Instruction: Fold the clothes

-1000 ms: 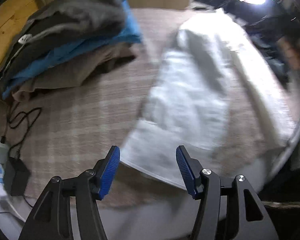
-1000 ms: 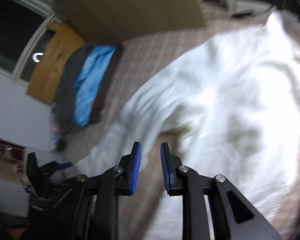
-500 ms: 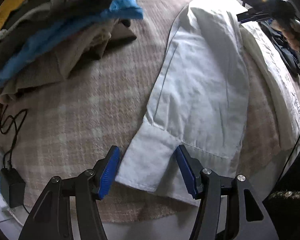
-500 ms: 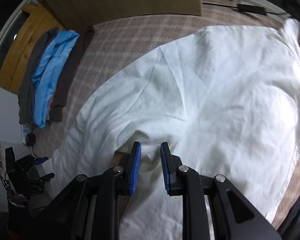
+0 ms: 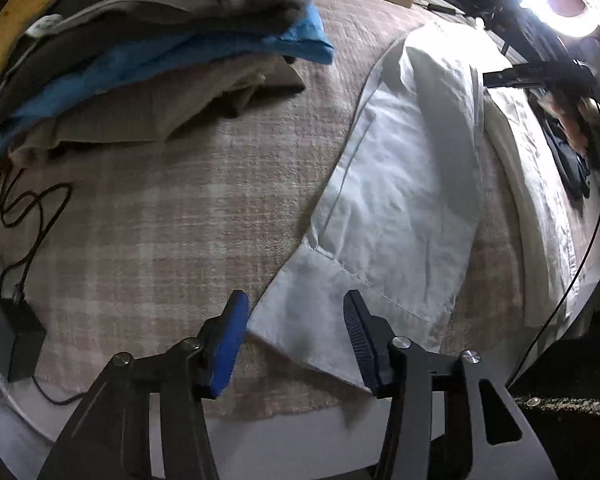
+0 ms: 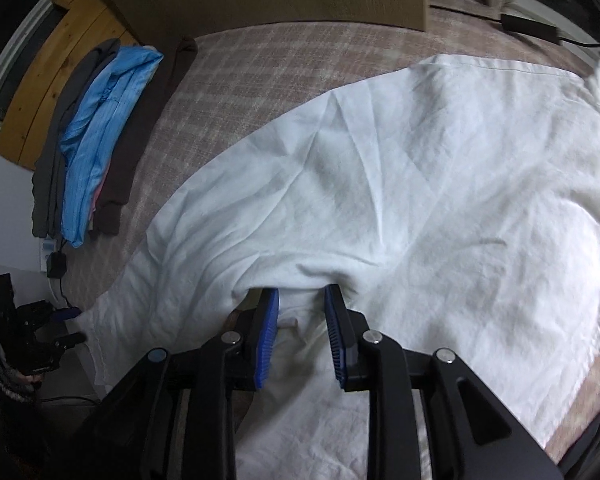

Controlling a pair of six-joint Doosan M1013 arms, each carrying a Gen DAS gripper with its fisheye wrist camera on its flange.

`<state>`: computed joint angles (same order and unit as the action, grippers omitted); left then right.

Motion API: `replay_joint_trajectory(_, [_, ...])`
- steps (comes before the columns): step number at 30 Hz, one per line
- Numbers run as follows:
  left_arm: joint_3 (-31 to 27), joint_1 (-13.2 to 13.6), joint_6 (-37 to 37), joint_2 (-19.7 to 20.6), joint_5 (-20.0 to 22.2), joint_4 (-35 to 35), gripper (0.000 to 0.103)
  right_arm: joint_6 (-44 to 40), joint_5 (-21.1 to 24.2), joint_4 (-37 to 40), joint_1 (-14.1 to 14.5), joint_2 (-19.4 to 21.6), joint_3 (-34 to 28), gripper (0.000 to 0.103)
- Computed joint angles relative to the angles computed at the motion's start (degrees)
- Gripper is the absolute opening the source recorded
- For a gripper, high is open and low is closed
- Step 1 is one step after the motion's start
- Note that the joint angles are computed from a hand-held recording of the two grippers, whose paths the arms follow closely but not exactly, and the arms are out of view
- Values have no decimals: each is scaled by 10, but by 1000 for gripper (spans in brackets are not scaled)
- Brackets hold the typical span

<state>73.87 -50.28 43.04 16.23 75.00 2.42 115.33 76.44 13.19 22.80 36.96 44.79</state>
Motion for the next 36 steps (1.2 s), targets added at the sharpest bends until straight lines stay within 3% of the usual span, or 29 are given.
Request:
replay_joint_trajectory(2, [1,-3,-6,-6,7,9,47,-19,-9,-9,12,-8,0,24])
replay_joint_trajectory(4, [7,-11,-15,-15,-2,9,47,-64,-15,30,26,-13,1,24])
replay_joint_trajectory(7, [-2,-36,26,-11,-4,13,48,-124,21,74,52,2,-20,24])
replay_joint_trajectory(12, [-15,-71,88,9,13,33,46,-81,58,109,62,34,-39,24])
replay_joint_trajectory(14, [-7,-70,92,7,5,26,31,-48,51,129,56,33,-27,25])
replay_joint_trajectory(15, [-3,-68,92,6,0,25,16,-40,41,139,53,29,-19,27])
replay_joint_trajectory(16, [2,-66,87,4,-2,25,6,-35,27,151,50,25,-8,36])
replay_joint_trajectory(19, [16,-56,62,-6,-18,16,2,-29,-10,173,44,17,14,39])
replay_joint_trajectory(21, [17,-54,62,-12,-24,17,2,-30,-26,175,43,13,22,35])
replay_joint_trajectory(23, [13,-55,64,-16,-23,22,2,-35,-28,161,45,12,20,10])
replay_joint_trajectory(24, [12,-55,65,-17,-23,24,2,-39,-31,158,44,10,20,8])
replay_joint_trajectory(31, [9,-60,64,-11,-40,9,5,-36,-20,90,43,17,-6,4])
replay_joint_trajectory(34, [-14,-65,56,7,-7,-12,7,-24,-3,68,44,22,-13,4])
replay_joint_trajectory(35, [-15,-62,52,5,-4,-14,12,-20,3,67,44,24,-15,4])
replay_joint_trajectory(36, [-12,-61,42,-2,-5,-10,25,-16,6,55,46,24,-18,4])
